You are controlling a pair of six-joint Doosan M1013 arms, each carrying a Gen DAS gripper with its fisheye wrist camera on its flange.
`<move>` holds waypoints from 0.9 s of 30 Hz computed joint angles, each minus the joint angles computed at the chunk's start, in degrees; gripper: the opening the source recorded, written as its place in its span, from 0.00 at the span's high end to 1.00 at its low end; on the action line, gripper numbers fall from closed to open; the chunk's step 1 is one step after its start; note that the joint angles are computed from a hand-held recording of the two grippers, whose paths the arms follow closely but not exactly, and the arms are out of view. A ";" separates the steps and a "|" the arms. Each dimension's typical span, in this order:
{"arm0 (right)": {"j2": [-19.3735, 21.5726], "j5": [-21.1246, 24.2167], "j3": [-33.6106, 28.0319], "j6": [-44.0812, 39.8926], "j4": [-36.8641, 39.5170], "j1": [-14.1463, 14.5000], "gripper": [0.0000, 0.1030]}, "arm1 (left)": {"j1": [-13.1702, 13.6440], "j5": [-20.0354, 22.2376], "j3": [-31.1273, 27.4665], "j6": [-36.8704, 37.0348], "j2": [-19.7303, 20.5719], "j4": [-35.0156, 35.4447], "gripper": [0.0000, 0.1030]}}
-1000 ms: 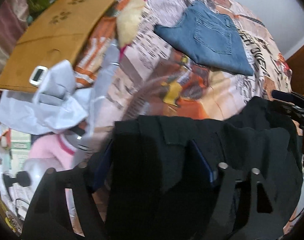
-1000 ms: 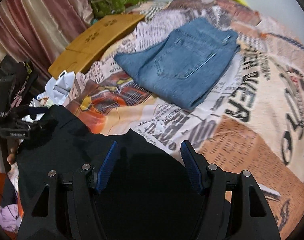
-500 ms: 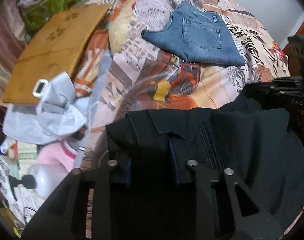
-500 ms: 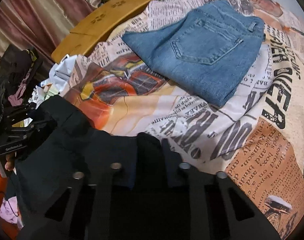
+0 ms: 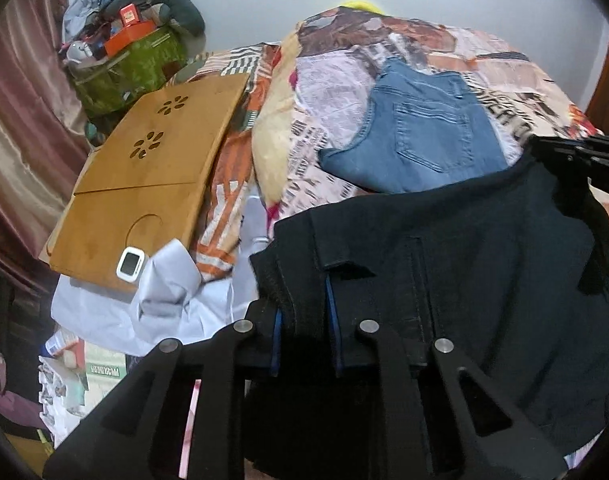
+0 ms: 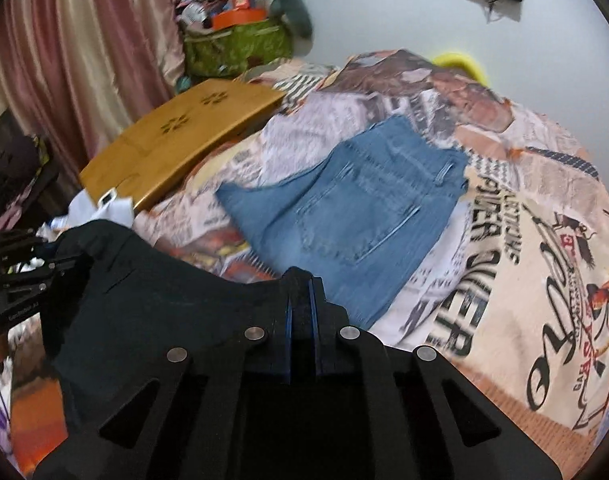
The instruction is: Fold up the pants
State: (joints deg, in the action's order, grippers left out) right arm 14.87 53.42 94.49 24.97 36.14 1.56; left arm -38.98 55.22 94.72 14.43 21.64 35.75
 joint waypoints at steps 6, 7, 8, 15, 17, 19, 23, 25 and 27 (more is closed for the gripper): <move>-0.04 -8.32 0.18 7.98 -5.96 1.07 0.93 | 1.94 3.03 -1.25 2.74 1.61 -4.05 0.62; -0.14 -8.13 -0.15 8.59 -5.51 0.41 0.93 | 1.75 3.37 -0.96 2.24 1.25 -3.70 0.61; -0.10 -6.93 -0.76 9.05 -4.83 -0.27 0.93 | 1.59 3.03 -0.51 1.77 0.69 -3.41 0.54; -3.33 -1.60 -0.96 6.80 -1.23 -6.01 0.80 | -0.77 2.04 2.88 -4.52 -4.29 1.37 0.30; -4.66 -0.97 -0.14 5.16 -0.28 -7.66 0.71 | -1.10 1.12 3.87 -5.38 -5.60 0.74 0.29; -6.41 -0.61 1.11 3.11 0.61 -9.80 0.67 | -1.34 0.48 4.71 -5.92 -6.46 -0.02 0.27; -9.18 -0.48 3.35 1.23 0.56 -13.95 0.58 | -1.59 -0.98 6.43 -7.34 -7.41 -2.67 0.27; -10.32 -0.67 4.49 1.38 -0.29 -16.01 0.58 | -1.21 -3.33 7.57 -7.87 -7.81 -5.36 0.27; -11.06 -1.06 5.47 2.72 -1.20 -18.13 0.58 | -1.00 -4.54 8.34 -8.58 -7.71 -7.95 0.27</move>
